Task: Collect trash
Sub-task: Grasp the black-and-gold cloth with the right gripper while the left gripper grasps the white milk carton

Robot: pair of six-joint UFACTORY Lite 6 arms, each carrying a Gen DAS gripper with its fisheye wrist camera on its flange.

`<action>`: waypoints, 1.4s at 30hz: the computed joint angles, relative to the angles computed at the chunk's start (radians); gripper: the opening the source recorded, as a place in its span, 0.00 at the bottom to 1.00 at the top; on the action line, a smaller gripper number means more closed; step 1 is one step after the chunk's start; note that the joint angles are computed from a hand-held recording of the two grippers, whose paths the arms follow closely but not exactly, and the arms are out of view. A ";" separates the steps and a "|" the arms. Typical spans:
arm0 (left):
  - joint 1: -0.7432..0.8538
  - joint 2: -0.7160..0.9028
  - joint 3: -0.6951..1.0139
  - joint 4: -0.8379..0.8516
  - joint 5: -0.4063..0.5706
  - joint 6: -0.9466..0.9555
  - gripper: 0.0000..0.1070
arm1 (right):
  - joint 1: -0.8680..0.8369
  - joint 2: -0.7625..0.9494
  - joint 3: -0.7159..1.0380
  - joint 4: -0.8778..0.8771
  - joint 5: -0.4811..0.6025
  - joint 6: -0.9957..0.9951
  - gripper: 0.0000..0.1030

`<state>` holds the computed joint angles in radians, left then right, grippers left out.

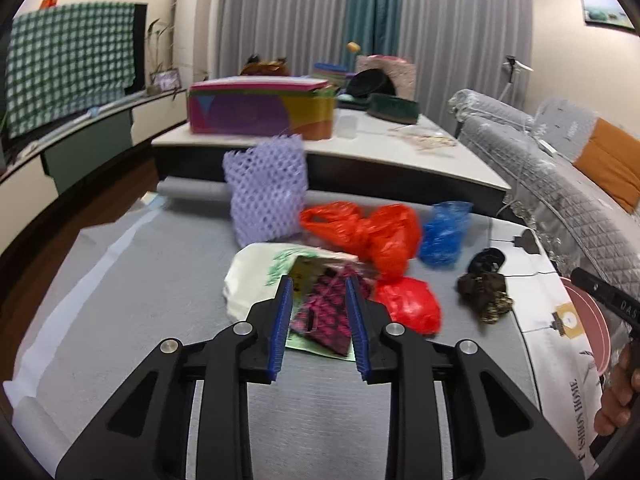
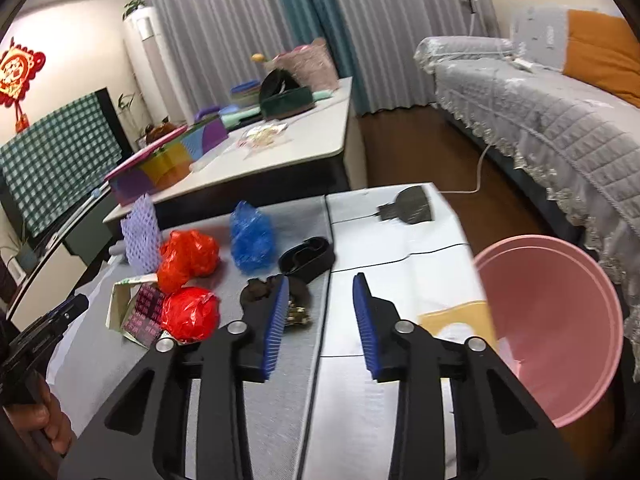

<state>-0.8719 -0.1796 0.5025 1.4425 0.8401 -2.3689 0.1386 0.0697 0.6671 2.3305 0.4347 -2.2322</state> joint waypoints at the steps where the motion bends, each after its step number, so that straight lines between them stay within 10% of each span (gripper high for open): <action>1: 0.011 0.008 0.000 0.004 -0.005 -0.002 0.25 | 0.012 0.022 0.013 0.012 0.001 -0.009 0.30; 20: 0.265 0.171 0.015 0.240 -0.187 -0.135 0.25 | 0.129 0.422 0.317 -0.066 -0.051 0.102 0.31; 42: 0.225 0.104 0.029 0.078 -0.103 0.003 0.06 | 0.143 0.286 0.220 -0.031 -0.039 0.025 0.08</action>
<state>-0.6474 -0.0752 0.5316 1.5203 0.7371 -2.3659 0.2819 0.3553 0.8876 2.2994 0.3958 -2.2075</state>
